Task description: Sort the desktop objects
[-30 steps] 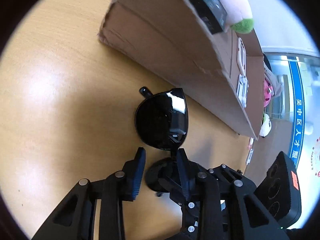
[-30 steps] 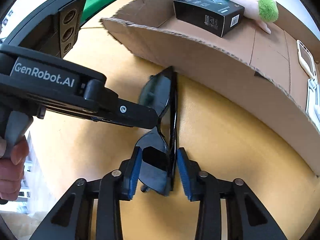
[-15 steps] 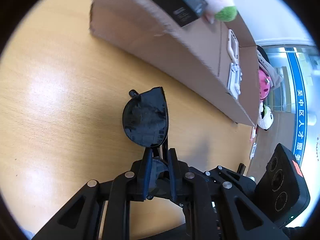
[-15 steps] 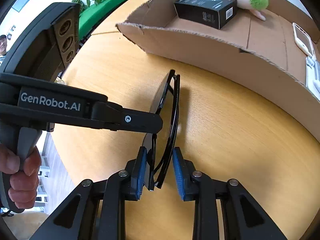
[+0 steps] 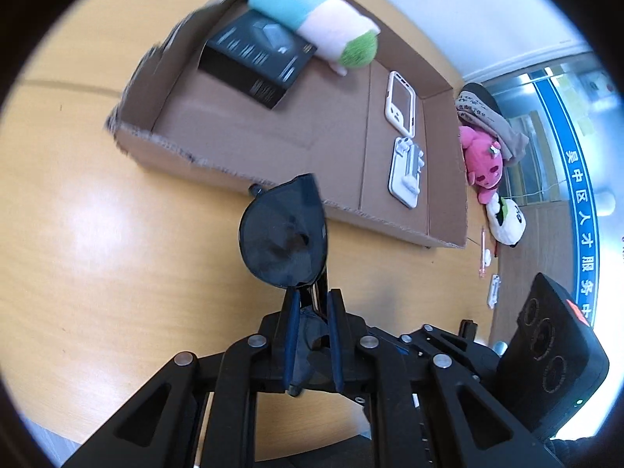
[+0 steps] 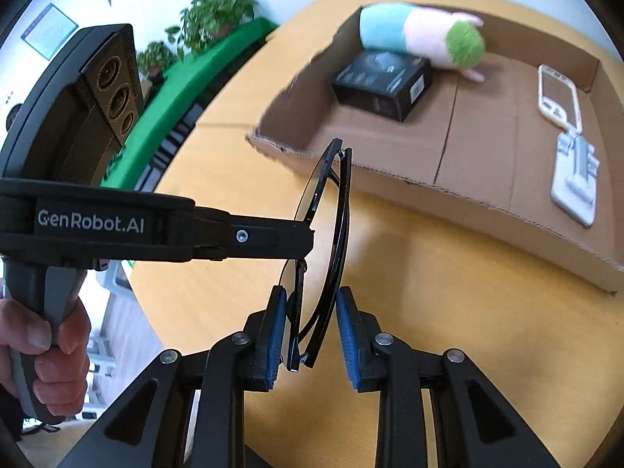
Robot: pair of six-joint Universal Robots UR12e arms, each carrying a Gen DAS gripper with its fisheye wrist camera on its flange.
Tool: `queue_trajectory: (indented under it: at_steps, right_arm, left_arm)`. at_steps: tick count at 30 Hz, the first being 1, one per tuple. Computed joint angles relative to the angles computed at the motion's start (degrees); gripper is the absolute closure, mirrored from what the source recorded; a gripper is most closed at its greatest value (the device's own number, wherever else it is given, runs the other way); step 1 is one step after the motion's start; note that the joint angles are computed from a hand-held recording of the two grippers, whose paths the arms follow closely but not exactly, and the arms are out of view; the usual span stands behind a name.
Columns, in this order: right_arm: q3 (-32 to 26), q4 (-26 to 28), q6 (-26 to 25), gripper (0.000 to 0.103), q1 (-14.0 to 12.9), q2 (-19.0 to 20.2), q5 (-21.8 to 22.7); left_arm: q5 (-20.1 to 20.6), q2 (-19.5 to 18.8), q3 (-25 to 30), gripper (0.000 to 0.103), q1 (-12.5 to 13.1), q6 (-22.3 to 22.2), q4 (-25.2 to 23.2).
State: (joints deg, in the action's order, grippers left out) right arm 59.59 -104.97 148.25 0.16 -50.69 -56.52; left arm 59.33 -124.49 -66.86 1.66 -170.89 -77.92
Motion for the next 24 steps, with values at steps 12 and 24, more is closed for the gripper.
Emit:
queue_trajectory:
  at_steps: [12,24]
  right_arm:
    - [-7.27,3.46,2.15,0.076,-0.95,3.65,2.43]
    - [-7.19,8.02,1.91,0.055,-2.03,5.84,-3.35]
  left_arm:
    - [0.1,-1.6,4.27,0.096,-1.68,1.85,-1.71]
    - [2.69,-0.99,-0.94,0.069,0.46,-5.25,-5.75]
